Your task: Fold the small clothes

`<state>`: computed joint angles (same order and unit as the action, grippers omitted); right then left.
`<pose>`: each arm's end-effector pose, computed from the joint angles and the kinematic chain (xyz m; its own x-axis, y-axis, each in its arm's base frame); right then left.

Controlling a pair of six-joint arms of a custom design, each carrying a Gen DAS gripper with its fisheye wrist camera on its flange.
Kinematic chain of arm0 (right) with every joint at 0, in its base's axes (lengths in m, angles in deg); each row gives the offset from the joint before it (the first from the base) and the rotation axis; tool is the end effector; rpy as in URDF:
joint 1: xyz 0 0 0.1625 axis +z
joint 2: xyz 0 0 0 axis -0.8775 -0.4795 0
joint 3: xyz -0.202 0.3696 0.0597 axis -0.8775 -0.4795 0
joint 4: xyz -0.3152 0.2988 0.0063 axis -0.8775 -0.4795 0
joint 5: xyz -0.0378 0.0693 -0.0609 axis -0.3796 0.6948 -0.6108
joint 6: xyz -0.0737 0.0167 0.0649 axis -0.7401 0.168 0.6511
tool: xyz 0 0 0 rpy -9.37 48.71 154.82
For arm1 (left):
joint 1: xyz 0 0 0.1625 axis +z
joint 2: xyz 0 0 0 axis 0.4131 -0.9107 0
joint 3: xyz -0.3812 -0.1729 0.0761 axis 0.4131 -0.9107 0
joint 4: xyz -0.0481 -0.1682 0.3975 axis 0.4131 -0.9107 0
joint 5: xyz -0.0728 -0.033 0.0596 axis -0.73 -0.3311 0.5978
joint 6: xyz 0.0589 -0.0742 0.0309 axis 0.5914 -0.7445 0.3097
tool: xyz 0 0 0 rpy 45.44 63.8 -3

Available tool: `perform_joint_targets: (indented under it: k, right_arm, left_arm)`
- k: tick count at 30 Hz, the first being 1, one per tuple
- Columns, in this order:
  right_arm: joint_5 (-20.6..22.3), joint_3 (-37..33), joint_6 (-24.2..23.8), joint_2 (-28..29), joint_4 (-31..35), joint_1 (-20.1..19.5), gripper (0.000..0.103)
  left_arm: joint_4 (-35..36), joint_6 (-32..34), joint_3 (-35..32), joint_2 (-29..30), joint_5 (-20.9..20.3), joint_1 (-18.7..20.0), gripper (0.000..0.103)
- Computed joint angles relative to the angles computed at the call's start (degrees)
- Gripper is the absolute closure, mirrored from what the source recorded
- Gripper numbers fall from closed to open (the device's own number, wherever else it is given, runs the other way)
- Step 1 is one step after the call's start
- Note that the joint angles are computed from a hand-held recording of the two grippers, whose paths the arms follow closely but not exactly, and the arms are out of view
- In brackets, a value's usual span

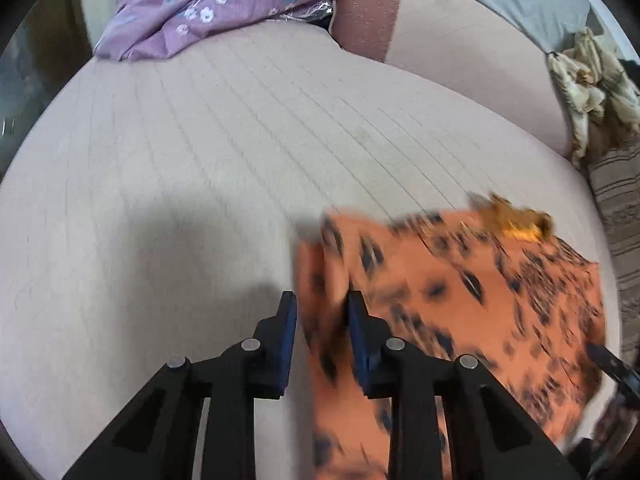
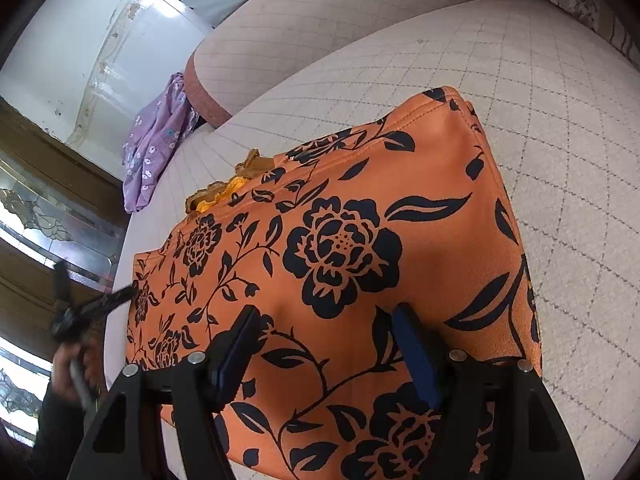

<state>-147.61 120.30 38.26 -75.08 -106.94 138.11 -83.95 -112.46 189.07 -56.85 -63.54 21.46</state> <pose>0.0165 -0.4949 0.2457 -0.9720 -0.1295 0.1959 -0.1941 0.9127 -0.3597 -0.1762 -0.4813 0.1198 -0.7659 -0.2401 -0.5965 0.1046 0.8688 -0.4840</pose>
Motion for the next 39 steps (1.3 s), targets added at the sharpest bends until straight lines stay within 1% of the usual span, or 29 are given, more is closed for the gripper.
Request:
perform_joint_targets:
  k: [1, 2, 3, 5, 7, 10, 11, 13, 14, 15, 17, 19, 21, 22, 23, 24, 25, 26, 27, 28, 29, 30, 32, 33, 34, 35, 36, 37, 39]
  right_arm:
    - [0.41, 0.0, -0.02, -0.13, 0.18, -0.21, 0.031]
    - [0.56, -0.01, -0.05, -0.16, 0.27, -0.28, 0.031]
    - [0.56, -0.11, -0.07, -0.13, 0.4, -0.28, 0.031]
    - [0.4, -0.24, 0.15, -0.14, 0.65, -0.2, 0.031]
    - [0.62, -0.07, 0.21, -0.3, 0.53, -0.32, 0.031]
    - [0.85, 0.05, 0.5, -0.46, 0.43, -0.42, 0.031]
    - [0.75, 0.0, 0.74, -0.48, 0.55, -0.38, 0.031]
    - [0.57, -0.2, 1.63, -0.51, 0.91, -0.24, 0.031]
    - [0.5, -0.37, 2.2, -0.54, 1.25, -0.2, 0.031]
    - [0.23, -0.6, 3.5, -0.73, 1.87, -0.02, 0.031]
    - [-0.62, -0.26, 5.8, -1.76, 2.18, 0.82, 0.031]
    - [0.41, 1.05, 5.23, -3.85, 3.06, 1.59, 0.031]
    - [2.81, 2.87, 3.47, -6.48, 5.13, 1.43, 0.027]
    - [3.99, 4.05, 2.57, -7.85, 6.29, 0.71, 0.025]
    - [2.97, 4.83, 2.55, -8.4, 7.01, 0.19, 0.023]
    - [2.08, 5.72, 2.31, -8.48, 6.68, -1.56, 0.025]
    - [3.58, 6.27, 1.97, -8.78, 6.58, -3.64, 0.028]
    - [7.49, 7.11, 2.87, -10.34, 6.35, -6.15, 0.031]
    - [9.01, 7.52, 4.79, -11.74, 6.7, -7.22, 0.029]
    - [8.14, 7.9, 6.44, -13.4, 6.63, -6.81, 0.028]
    - [6.75, 8.64, 5.96, -14.98, 5.51, -5.91, 0.027]
    - [7.14, 9.38, 4.73, -16.4, 5.05, -5.79, 0.025]
    - [11.4, 10.3, 1.67, -18.95, 7.14, -7.93, 0.019]
    - [10.92, 10.47, 0.95, -18.67, 6.79, -9.02, 0.019]
    - [9.86, 10.4, 1.75, -17.55, 6.02, -10.98, 0.022]
    - [11.2, 9.95, 4.77, -17.3, 7.08, -12.89, 0.024]
    - [14.73, 10.52, 6.1, -18.49, 7.14, -14.67, 0.024]
    - [15.87, 10.35, 7.56, -19.58, 8.31, -14.85, 0.023]
    - [13.02, 9.43, 5.88, -19.94, 8.27, -11.57, 0.022]
  left_arm:
    - [0.71, 0.89, -1.23, 1.36, 0.69, 1.93, 0.074]
    - [-0.99, 1.2, -1.9, 1.54, -0.77, 3.61, 0.073]
    - [-2.76, 2.07, -1.83, 1.58, -0.63, 3.88, 0.073]
    - [-0.86, 2.46, -2.75, 2.1, 2.8, 3.12, 0.072]
    - [5.7, -4.1, -3.08, 1.99, 7.97, 1.64, 0.073]
    - [5.69, -8.34, -0.73, -0.35, 7.0, -0.03, 0.073]
    - [6.78, -10.5, 0.47, -1.29, 7.77, -1.67, 0.073]
    - [8.71, -13.47, 3.08, -3.33, 8.96, -5.7, 0.066]
    - [9.16, -14.71, 4.19, -3.7, 9.39, -7.41, 0.055]
    - [10.6, -16.54, 5.26, -4.73, 9.64, -9.16, 0.039]
    - [14.96, -22.82, 6.6, -5.22, 9.78, -14.7, 0.025]
    - [17.91, -26.3, 8.41, -7.06, 8.99, -19.5, 0.024]
    - [15.59, -26.0, 9.9, -6.74, 6.85, -22.49, 0.024]
    - [11.9, -24.9, 10.91, -5.04, 5.8, -23.82, 0.024]
    - [9.96, -23.89, 11.19, -3.31, 4.97, -24.05, 0.024]
    - [9.07, -21.87, 10.52, -0.67, 3.15, -22.93, 0.024]
    - [10.57, -21.19, 9.25, 1.59, 0.96, -21.56, 0.024]
    - [13.55, -21.56, 7.64, 4.68, -1.72, -19.03, 0.024]
    - [14.12, -21.75, 7.5, 5.5, -2.0, -18.45, 0.022]
    - [14.25, -22.25, 8.43, 5.17, 0.12, -20.26, 0.022]
    - [15.63, -22.82, 8.07, 5.39, 0.57, -20.76, 0.022]
    - [17.54, -23.02, 7.02, 5.27, -0.38, -20.75, 0.022]
    - [17.22, -23.91, 7.3, 4.56, 0.1, -21.3, 0.022]
    - [17.12, -24.58, 7.41, 4.25, -0.24, -21.06, 0.022]
    - [17.64, -25.28, 7.37, 4.09, -1.17, -20.78, 0.022]
    - [18.73, -25.87, 7.28, 3.9, -1.94, -20.45, 0.022]
    - [20.17, -26.91, 7.32, 3.69, -1.81, -21.23, 0.022]
    - [21.58, -27.98, 7.21, 3.3, -1.65, -21.75, 0.022]
    - [20.63, -28.83, 7.71, 2.17, -2.09, -21.84, 0.022]
